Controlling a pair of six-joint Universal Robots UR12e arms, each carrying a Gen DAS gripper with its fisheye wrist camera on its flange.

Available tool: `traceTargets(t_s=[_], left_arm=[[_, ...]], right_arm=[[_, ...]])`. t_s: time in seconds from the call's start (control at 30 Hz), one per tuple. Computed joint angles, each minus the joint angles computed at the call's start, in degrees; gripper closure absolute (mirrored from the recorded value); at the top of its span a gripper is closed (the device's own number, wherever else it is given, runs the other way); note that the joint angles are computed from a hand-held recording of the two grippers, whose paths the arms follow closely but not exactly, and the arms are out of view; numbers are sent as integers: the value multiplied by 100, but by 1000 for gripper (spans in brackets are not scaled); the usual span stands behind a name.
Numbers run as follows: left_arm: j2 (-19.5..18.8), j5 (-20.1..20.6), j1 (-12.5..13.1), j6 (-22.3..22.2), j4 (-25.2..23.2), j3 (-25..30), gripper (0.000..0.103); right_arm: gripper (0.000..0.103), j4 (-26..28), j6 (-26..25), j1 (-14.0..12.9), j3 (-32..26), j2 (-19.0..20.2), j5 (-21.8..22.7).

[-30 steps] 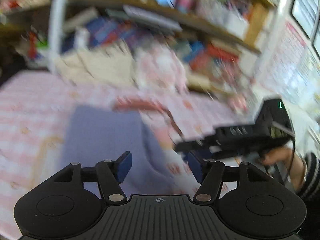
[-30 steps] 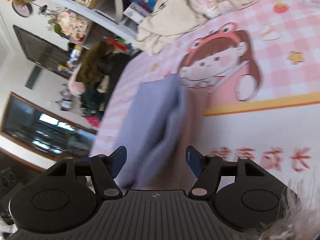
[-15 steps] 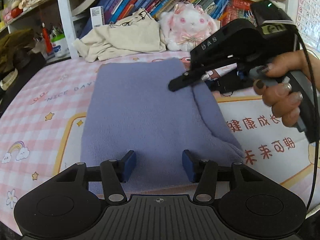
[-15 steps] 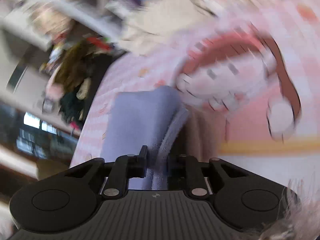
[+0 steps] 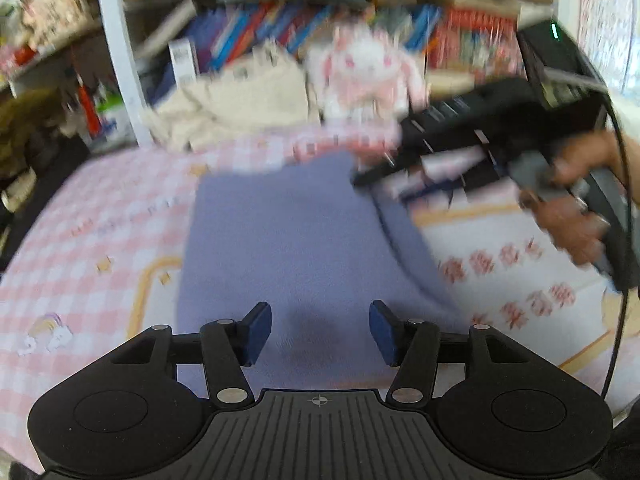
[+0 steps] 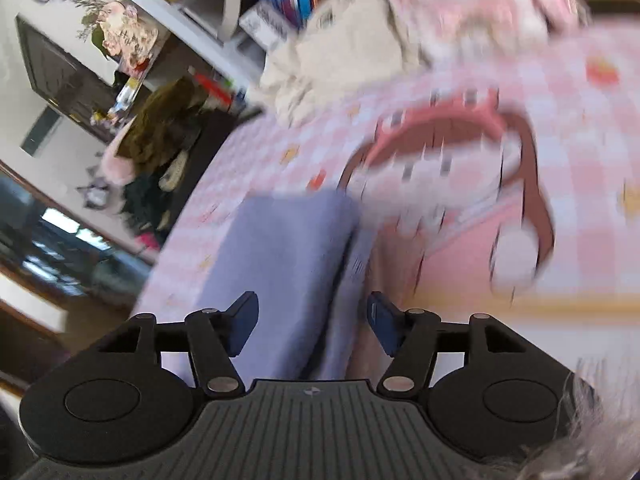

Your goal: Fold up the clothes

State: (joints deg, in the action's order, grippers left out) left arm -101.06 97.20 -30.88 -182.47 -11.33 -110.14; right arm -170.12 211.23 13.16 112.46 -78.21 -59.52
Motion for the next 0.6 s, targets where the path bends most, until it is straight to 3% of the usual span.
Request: traceTargets(t_s=[0.1,0.2,0.3,0.33,0.43,0.53,0.6], left_arm=[[53,111,17,-110,184,-77,48],[27,177,49,-350,154,-85,48],[-49,148,93,-531,-123,-18,48],[-78,185,89,-541,-178,1,49],[-120,187,78,-553,-229,22,49],[-134,165,56,-407,-360,60,48],[-141,244,18,-221,-447,89,48]], right_arm=[[44,624,-141,38,85,-240,209],[44,891,-353,256,130,-345,-188],[83,926,-766,469,132,-388,-690],[86,800,-922,513,164,-413,-808],[87,253,-1141,582,316,-528,-1065],[86,682,-1156,636,266,-448,-1366],[85,609,-833,550,307,-402,-1146]])
